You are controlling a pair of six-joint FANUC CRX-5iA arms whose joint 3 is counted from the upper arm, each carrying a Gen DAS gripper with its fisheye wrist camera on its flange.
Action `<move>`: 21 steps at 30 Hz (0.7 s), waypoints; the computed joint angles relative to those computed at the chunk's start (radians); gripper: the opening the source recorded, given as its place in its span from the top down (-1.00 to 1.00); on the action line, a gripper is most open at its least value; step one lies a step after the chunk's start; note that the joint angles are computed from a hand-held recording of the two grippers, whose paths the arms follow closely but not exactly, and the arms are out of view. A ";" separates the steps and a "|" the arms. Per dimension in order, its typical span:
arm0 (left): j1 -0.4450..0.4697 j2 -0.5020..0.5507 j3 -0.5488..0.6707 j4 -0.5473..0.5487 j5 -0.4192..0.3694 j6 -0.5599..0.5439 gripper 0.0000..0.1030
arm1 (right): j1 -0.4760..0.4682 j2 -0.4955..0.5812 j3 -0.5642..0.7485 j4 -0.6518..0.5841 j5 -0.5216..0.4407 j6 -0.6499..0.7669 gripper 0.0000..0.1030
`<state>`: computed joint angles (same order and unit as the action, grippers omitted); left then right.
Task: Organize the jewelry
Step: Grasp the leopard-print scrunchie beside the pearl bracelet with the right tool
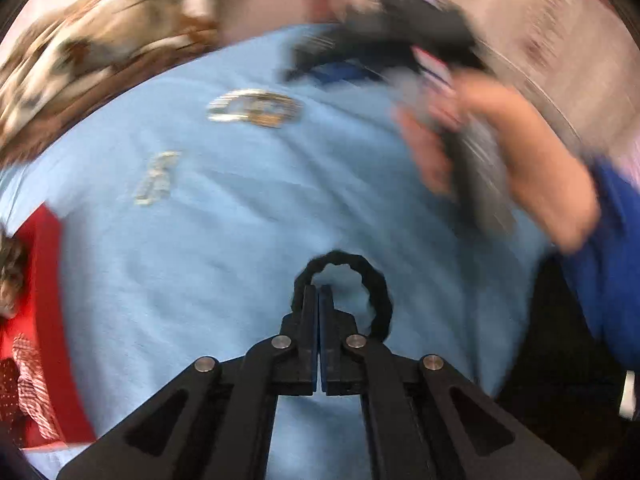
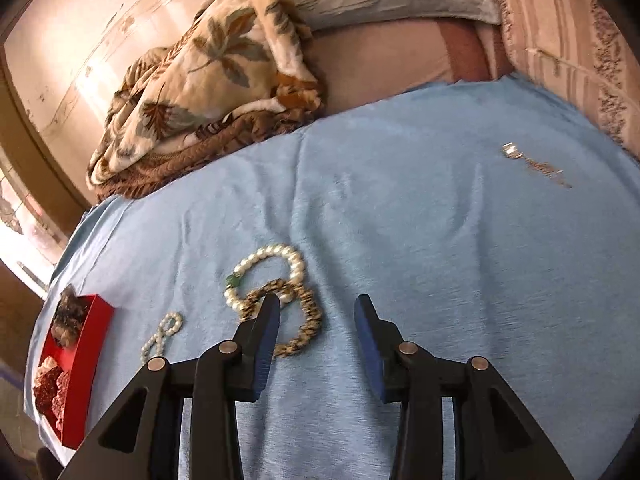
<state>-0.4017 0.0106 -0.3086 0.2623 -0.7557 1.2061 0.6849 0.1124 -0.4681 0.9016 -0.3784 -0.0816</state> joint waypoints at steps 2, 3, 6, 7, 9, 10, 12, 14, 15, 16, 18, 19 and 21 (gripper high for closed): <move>0.036 0.023 0.024 -0.010 0.009 0.031 0.99 | 0.003 0.022 0.022 -0.038 0.006 0.037 0.19; 0.047 0.038 0.041 -0.025 0.012 0.052 0.99 | 0.010 0.038 0.043 -0.075 -0.006 0.076 0.19; 0.066 0.078 0.085 -0.077 0.011 0.113 0.99 | 0.032 0.076 0.089 -0.128 -0.067 0.153 0.19; 0.063 0.097 0.100 -0.071 0.005 0.126 0.99 | 0.037 0.086 0.102 -0.144 -0.083 0.175 0.19; 0.089 0.081 0.052 0.047 0.022 0.065 0.98 | 0.036 0.090 0.103 -0.136 -0.085 0.175 0.19; 0.098 0.061 0.014 0.106 0.034 0.026 0.97 | 0.035 0.090 0.102 -0.133 -0.083 0.173 0.19; 0.101 0.037 -0.024 0.180 0.022 -0.035 0.81 | 0.033 0.095 0.105 -0.139 -0.081 0.177 0.19; 0.086 0.014 -0.055 0.224 0.030 -0.092 0.59 | 0.037 0.105 0.118 -0.140 -0.102 0.191 0.33; 0.079 0.006 -0.068 0.249 0.030 -0.126 0.51 | 0.038 0.107 0.122 -0.145 -0.105 0.198 0.37; 0.072 0.004 -0.075 0.264 0.024 -0.146 0.50 | 0.038 0.108 0.122 -0.148 -0.105 0.201 0.47; 0.055 0.015 -0.073 0.279 0.008 -0.176 0.50 | 0.035 0.105 0.121 -0.158 -0.100 0.203 0.62; 0.042 0.022 -0.063 0.254 0.003 -0.164 0.50 | 0.034 0.104 0.120 -0.158 -0.100 0.200 0.67; 0.012 0.030 -0.030 0.148 0.009 -0.087 0.50 | 0.034 0.104 0.119 -0.156 -0.102 0.197 0.71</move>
<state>-0.3893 0.0403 -0.3383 0.4100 -0.7468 1.1191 0.7191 0.2166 -0.3492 0.7454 -0.4801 0.1154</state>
